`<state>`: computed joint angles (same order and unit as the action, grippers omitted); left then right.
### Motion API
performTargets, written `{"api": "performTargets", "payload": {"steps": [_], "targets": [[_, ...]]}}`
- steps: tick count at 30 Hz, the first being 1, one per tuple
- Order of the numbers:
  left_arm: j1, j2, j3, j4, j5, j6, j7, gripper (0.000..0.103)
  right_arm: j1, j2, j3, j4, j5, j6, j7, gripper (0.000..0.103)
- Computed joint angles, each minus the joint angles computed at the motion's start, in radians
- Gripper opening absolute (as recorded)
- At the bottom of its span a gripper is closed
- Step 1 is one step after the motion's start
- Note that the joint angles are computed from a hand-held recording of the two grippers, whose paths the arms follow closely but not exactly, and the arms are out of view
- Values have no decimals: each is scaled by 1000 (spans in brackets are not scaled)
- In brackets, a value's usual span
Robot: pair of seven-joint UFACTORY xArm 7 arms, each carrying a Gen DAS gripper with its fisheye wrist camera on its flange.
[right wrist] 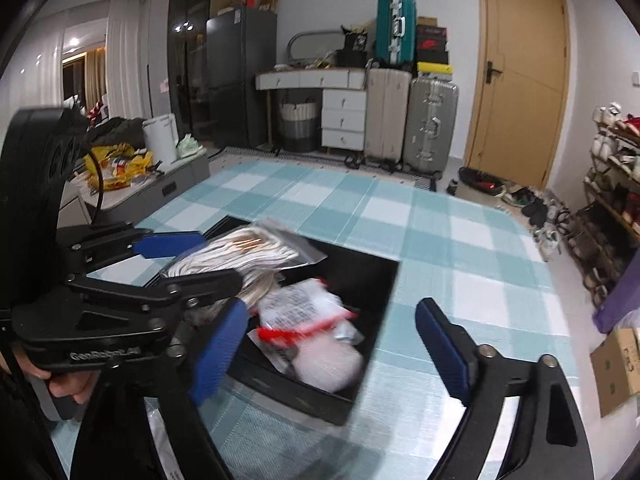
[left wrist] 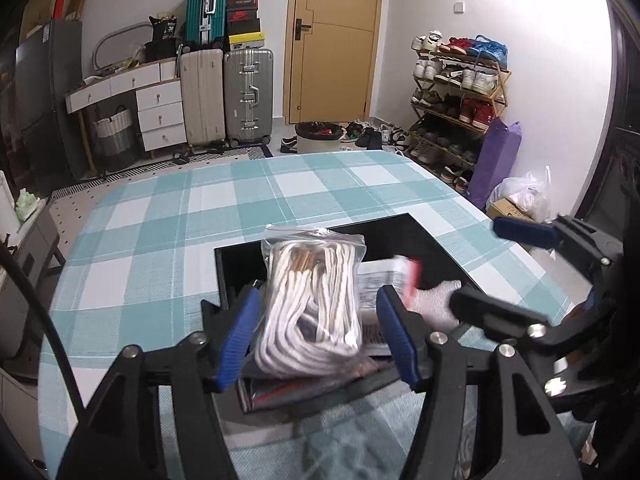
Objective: Organize soft objects
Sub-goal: 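Lower the rope bag into the box with the left tool while the right tool drops the packet in, then withdraw both open tools from the box toward the white cable and foil packet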
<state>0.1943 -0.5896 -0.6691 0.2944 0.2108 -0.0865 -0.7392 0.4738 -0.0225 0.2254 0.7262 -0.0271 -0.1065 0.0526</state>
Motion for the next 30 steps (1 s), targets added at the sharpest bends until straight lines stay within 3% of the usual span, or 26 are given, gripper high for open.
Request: {"api": "performTargets", "payload": {"steps": [1,3,6,9,12,19,26,30], "targets": [[-14,-14,6,-3,-1,15,-1,65,14,-22,-8,-18,58,-2,-43,94],[-35,-66,3,-21,-7,43,-25,85,13,-58,-14,-50,49,-5,-15,102],[-80,-132,21,-55,-8,59,-62,98,211,-109,-197,-97,114,1,-50,102],[-144,-193,47,-81,-4,113,-96,103,383,-159,-348,-144,204,16,-114,102],[-193,-264,52,-107,14,167,-132,103,454,-205,-402,-187,268,36,-155,102],[-316,-377,87,-153,59,290,-223,103,417,-287,-333,-272,336,73,-156,102],[-406,-443,77,-187,99,381,-323,103,398,-347,-281,-332,374,112,-102,102],[-466,-487,60,-205,119,447,-391,103,438,-378,-314,-366,396,113,-86,102]]}}
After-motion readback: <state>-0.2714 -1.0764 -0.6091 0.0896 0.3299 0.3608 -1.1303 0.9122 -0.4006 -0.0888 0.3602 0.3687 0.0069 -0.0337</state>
